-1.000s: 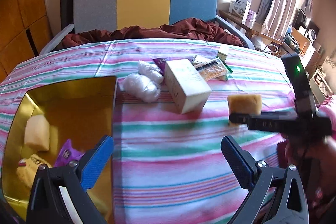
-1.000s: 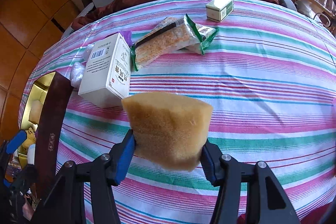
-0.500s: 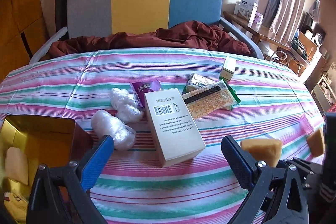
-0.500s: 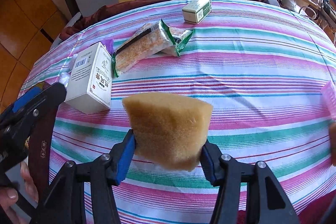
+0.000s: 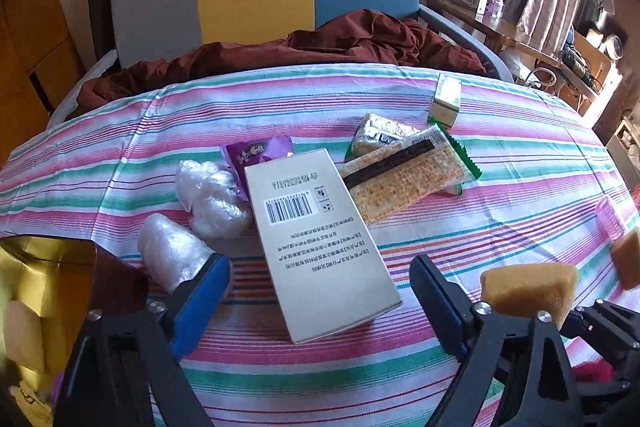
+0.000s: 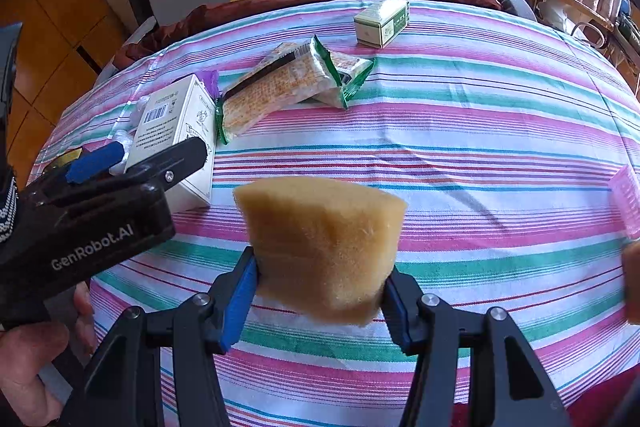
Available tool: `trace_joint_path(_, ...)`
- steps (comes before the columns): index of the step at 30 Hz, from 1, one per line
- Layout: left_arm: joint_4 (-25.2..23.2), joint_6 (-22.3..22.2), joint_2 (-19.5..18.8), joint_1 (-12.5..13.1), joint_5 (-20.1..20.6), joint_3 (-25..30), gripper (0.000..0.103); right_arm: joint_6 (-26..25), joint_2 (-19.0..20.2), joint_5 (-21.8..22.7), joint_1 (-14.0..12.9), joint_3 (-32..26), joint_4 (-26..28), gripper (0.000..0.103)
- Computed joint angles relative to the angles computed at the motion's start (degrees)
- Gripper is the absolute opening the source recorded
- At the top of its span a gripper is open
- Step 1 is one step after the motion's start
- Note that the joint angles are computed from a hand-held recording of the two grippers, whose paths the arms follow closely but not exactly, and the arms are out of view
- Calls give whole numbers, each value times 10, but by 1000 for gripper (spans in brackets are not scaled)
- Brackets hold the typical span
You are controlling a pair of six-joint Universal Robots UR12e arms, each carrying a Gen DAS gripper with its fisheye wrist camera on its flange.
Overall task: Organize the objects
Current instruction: 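Grasp white barcode box with left tool while right tool holds the sponge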
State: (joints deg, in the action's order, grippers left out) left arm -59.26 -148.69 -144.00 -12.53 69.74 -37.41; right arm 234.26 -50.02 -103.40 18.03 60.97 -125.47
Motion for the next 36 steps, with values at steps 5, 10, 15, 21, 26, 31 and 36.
trace_joint_path(5, -25, -1, -8, 1, 6, 9, 62, -2, 3, 1, 0, -5, 3, 57)
trace_joint_path(10, -46, -4, -11, 7, -10, 12, 54, -3, 2, 1, 0, -2, 0, 57)
trace_joint_path(15, -51, 3, -1, 17, -39, -1, 51, -6, 1, -2, 0, 0, -5, 57)
trace_joint_path(21, -48, 13, 18, 31, -69, -35, 50, -7, 0, -3, 0, 3, -10, 57)
trace_joint_path(26, -48, 5, 33, 43, -97, -58, 50, -11, 2, -7, 1, 1, -11, 56)
trace_joint_path(31, -35, -10, 50, 57, -129, -79, 50, -15, 3, -9, 2, 1, -16, 56)
trace_joint_path(36, -25, -28, 58, 71, -161, -80, 50, -19, 4, -11, 3, -1, -15, 56)
